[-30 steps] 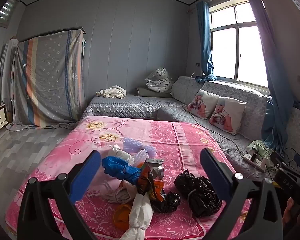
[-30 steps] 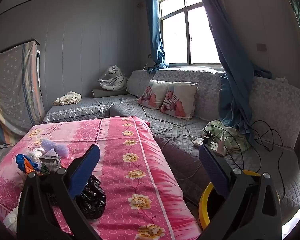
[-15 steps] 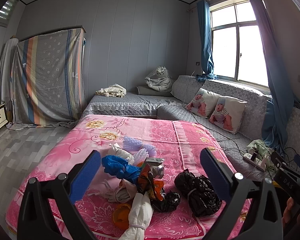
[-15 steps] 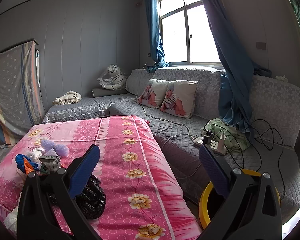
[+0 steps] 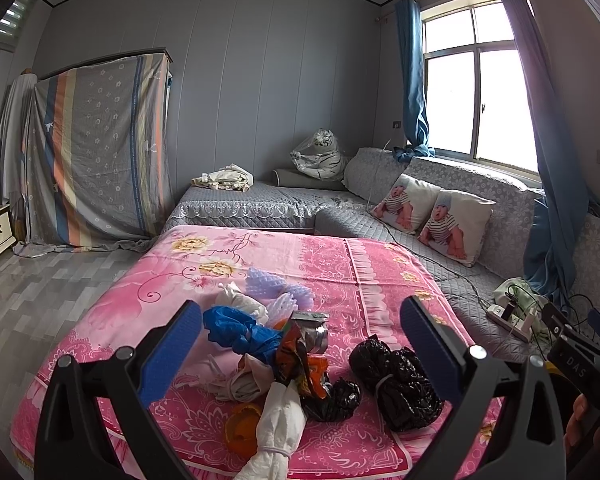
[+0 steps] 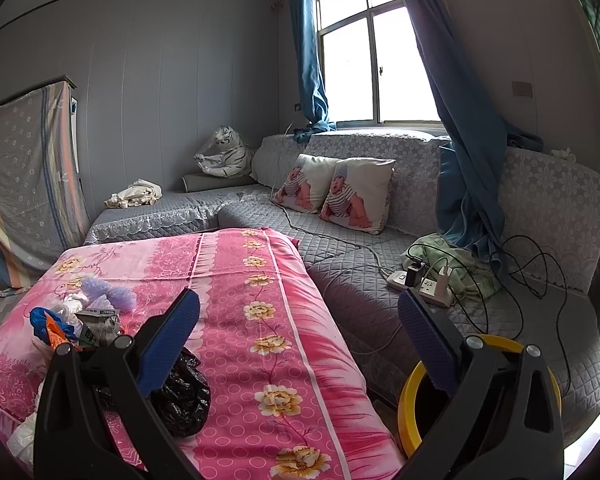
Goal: Collect trash
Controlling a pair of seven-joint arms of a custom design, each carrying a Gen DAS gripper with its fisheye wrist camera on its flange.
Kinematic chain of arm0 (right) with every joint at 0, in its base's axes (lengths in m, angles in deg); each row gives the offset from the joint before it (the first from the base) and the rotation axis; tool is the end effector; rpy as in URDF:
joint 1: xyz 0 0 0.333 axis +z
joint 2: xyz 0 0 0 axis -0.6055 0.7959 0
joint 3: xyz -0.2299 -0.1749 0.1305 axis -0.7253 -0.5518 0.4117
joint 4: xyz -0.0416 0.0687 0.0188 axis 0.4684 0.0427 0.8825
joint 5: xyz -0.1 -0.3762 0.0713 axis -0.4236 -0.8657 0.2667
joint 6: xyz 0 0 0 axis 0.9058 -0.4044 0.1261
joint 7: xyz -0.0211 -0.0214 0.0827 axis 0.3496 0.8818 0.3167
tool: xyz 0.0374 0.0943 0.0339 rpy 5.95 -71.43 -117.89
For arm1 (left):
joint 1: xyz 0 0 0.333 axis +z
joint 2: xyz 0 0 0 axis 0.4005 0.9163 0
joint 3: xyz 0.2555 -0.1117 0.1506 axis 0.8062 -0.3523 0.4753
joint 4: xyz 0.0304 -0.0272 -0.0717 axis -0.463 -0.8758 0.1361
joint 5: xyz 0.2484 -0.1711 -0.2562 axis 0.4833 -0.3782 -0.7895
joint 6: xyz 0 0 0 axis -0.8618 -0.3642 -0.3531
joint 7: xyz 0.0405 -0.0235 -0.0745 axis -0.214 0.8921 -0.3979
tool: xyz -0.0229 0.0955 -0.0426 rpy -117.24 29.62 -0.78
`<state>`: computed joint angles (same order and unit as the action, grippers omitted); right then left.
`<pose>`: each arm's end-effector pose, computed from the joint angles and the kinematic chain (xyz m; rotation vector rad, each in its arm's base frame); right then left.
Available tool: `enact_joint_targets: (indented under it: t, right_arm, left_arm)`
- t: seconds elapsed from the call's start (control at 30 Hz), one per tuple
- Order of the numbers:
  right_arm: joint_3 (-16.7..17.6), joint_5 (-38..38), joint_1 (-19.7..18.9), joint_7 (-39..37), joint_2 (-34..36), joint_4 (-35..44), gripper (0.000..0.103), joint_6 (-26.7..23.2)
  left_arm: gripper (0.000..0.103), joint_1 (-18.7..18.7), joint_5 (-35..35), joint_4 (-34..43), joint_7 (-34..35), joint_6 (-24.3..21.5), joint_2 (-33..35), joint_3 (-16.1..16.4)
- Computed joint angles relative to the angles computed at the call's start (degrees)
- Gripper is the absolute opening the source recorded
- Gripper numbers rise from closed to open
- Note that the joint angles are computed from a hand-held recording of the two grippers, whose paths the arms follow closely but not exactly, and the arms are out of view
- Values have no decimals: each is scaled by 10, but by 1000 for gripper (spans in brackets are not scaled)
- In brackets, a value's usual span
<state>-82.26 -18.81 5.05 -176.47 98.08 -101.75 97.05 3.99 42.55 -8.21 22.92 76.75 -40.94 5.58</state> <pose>0.6189 0.4441 0.4755 -1.2364 1.6741 -1.2008 0.6327 -0.3100 0.4980 -1.5167 1.4196 -1.0994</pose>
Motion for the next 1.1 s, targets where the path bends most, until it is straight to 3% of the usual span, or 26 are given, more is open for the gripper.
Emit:
enact_joint_targets:
  t: [1.1]
  right_arm:
    - [3, 4, -4, 2, -4, -8, 95, 4]
  left_arm:
    - [96, -2, -17, 0, 9, 1, 4, 2]
